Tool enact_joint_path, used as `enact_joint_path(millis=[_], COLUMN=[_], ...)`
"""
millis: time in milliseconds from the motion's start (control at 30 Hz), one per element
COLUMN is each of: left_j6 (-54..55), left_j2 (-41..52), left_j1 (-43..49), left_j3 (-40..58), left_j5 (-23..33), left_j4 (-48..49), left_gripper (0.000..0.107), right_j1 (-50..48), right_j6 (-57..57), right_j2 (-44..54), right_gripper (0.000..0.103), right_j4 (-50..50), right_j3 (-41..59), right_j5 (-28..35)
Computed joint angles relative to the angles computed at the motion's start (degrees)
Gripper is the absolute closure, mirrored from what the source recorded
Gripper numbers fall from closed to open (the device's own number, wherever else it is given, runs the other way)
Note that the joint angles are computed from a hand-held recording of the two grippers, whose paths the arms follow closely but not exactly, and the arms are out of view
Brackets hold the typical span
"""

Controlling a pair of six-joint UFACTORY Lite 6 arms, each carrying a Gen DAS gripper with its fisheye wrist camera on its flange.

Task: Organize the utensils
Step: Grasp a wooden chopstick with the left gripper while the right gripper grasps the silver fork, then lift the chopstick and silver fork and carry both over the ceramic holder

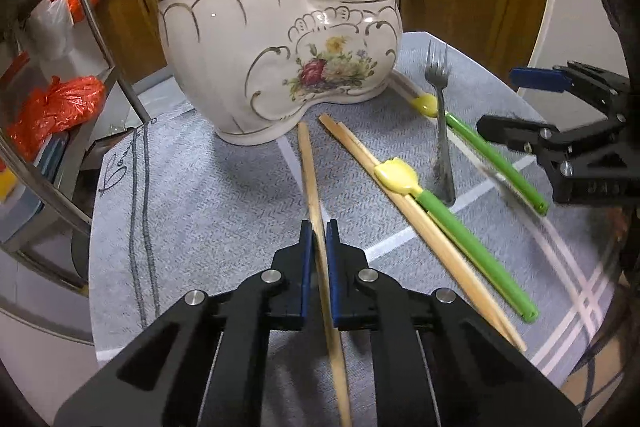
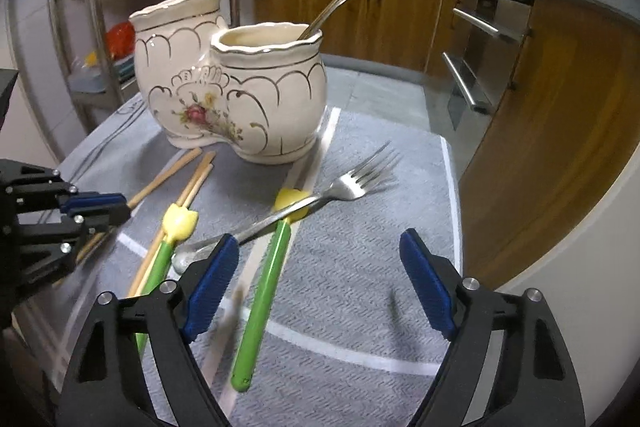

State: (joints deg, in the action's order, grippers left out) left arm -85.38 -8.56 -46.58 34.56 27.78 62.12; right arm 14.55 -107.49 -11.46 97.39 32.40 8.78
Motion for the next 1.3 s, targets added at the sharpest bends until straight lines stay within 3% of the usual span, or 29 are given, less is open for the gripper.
enact_joint_path(millis=[167, 300, 433, 633, 867, 1067, 1300], left_j6=[4.7, 7.5, 8.1, 8.8, 9.6, 7.0, 3.6], left_j2=[-3.2, -7.5, -7.4, -5.8, -4.6, -5.1, -9.3], left_j1=[-0.1, 2.4, 4.7, 5.1, 7.8, 6.3, 4.7], left_j3=[-2.5, -5.7, -5.9, -4.8, -4.3, -5.0, -7.3], left_j5=[0.9, -1.9, -5.2, -7.5, -10.8, -10.3, -9.2], left_j4=[-1.6, -3.2, -3.1, -2.5, -1.5, 0.4, 3.1], left_gripper=[0.101, 0.101, 0.100, 0.100, 0.100, 0.103, 0.103], right_j1=[-3.3, -3.9, -5.4, -8.2, -9.2, -10.0, -9.3], right_j6=[3.2, 5.1, 15.4, 27.5, 29.0, 19.7, 5.0], right_j2=[5.1, 9.8, 17.3, 25.3, 30.0, 25.7, 6.7], right_gripper=[0.034, 0.043, 0.047, 0.057, 0.086, 0.095, 0.100], right_j4=[-1.1, -1.5, -9.4, -17.4, -16.7, -7.8, 5.5], right_j3=[4.2, 8.9, 17.0, 24.5, 28.9, 24.7, 12.1], right_j5=[2.0, 2.5, 2.5, 8.7, 11.5, 12.3, 11.1])
